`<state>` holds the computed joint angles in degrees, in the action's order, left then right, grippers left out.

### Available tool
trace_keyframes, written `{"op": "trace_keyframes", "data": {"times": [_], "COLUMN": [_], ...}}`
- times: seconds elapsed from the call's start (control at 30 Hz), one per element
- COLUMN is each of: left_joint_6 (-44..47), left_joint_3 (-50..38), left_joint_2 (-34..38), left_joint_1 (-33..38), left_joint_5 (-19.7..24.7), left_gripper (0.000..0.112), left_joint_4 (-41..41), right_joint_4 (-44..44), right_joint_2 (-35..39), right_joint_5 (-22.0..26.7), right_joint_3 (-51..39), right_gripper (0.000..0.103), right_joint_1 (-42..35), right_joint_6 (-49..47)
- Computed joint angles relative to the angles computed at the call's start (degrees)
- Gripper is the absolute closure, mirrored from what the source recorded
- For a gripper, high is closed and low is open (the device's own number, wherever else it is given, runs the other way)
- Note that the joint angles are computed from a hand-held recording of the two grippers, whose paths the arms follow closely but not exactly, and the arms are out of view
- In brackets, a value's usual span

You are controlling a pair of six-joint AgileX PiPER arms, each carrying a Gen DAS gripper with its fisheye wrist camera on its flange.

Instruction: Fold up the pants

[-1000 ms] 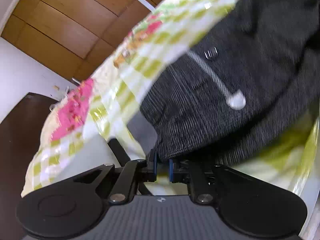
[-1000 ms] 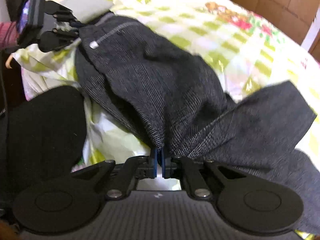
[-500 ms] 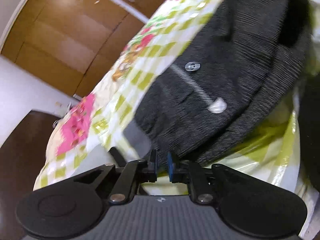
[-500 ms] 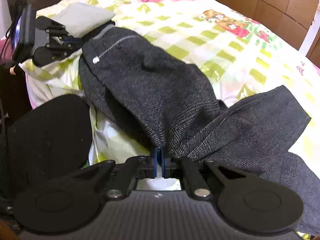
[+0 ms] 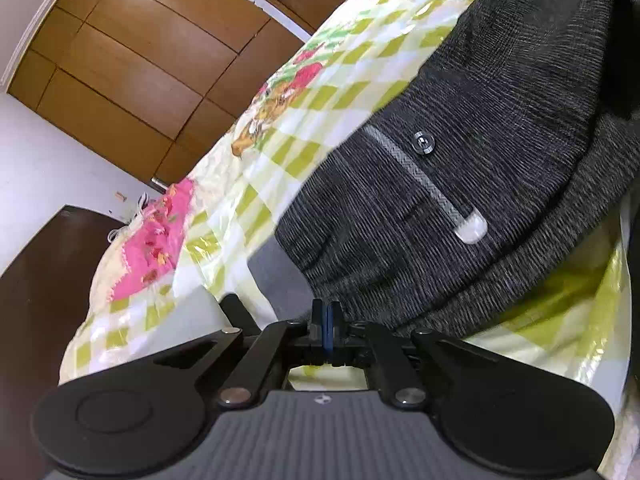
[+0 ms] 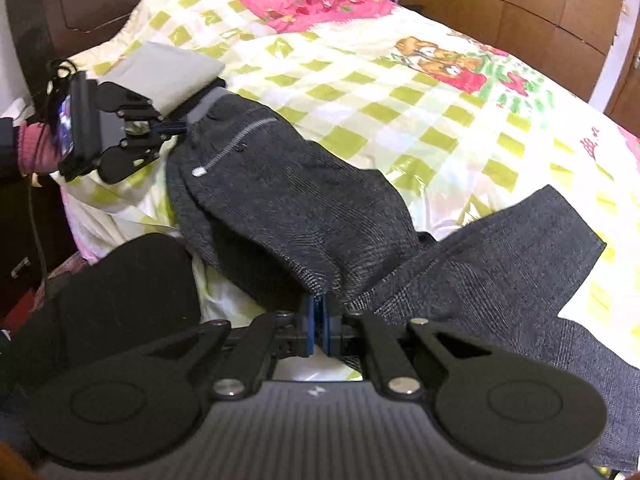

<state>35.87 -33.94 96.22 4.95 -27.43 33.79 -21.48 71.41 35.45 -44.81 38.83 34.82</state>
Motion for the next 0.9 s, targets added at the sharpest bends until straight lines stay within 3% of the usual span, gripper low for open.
{"op": "trace_keyframes", "data": {"times": [0.07, 0.17, 0.3, 0.4, 0.5, 0.57, 0.67, 0.77, 0.83, 0.9], "left_joint_6": [-1.4, -8.8, -17.5, -29.0, -41.7, -48.5, -48.0, -50.3, -55.7, -52.5], "left_joint_3": [0.6, 2.4, 3.3, 1.6, 1.0, 0.4, 0.2, -1.0, -2.0, -1.4], "left_joint_2": [-0.2, -4.2, -8.6, -10.1, -11.4, -10.7, -9.0, -6.8, -5.4, -4.2], "left_joint_1": [-0.6, -1.6, -4.9, -9.0, -13.6, -16.8, -22.2, -24.9, -25.7, -27.0], "left_joint_5": [0.8, 1.2, 1.3, 2.7, 3.0, 2.9, 3.8, 4.5, 4.8, 5.0], "left_gripper": [0.091, 0.089, 0.089, 0.089, 0.089, 0.088, 0.088, 0.088, 0.088, 0.088], "left_joint_4": [-0.1, 5.0, 12.0, 19.5, 28.1, 33.0, 30.4, 31.1, 35.7, 33.0], "right_joint_4": [4.5, 5.6, 10.1, 8.3, 4.9, -1.2, -9.6, -10.3, -13.6, -15.5], "right_joint_2": [3.6, 10.0, 4.4, -0.2, 0.8, 6.0, 19.2, 32.3, 38.4, 42.9], "right_joint_5": [-1.4, -3.2, -0.9, 1.6, -1.0, -3.0, -6.4, -9.2, -8.2, -5.4], "right_joint_3": [0.5, 1.2, 0.8, -0.8, -2.5, -5.2, -12.7, -22.5, -27.9, -32.5], "right_gripper": [0.098, 0.094, 0.094, 0.083, 0.067, 0.062, 0.062, 0.064, 0.064, 0.064], "right_joint_1": [-0.5, -1.2, -3.8, -7.1, -13.9, -18.3, -25.2, -30.6, -31.8, -32.2], "right_joint_6": [-5.1, -3.8, -5.4, -4.0, -1.3, 5.0, 15.9, 21.7, 27.0, 28.8]}}
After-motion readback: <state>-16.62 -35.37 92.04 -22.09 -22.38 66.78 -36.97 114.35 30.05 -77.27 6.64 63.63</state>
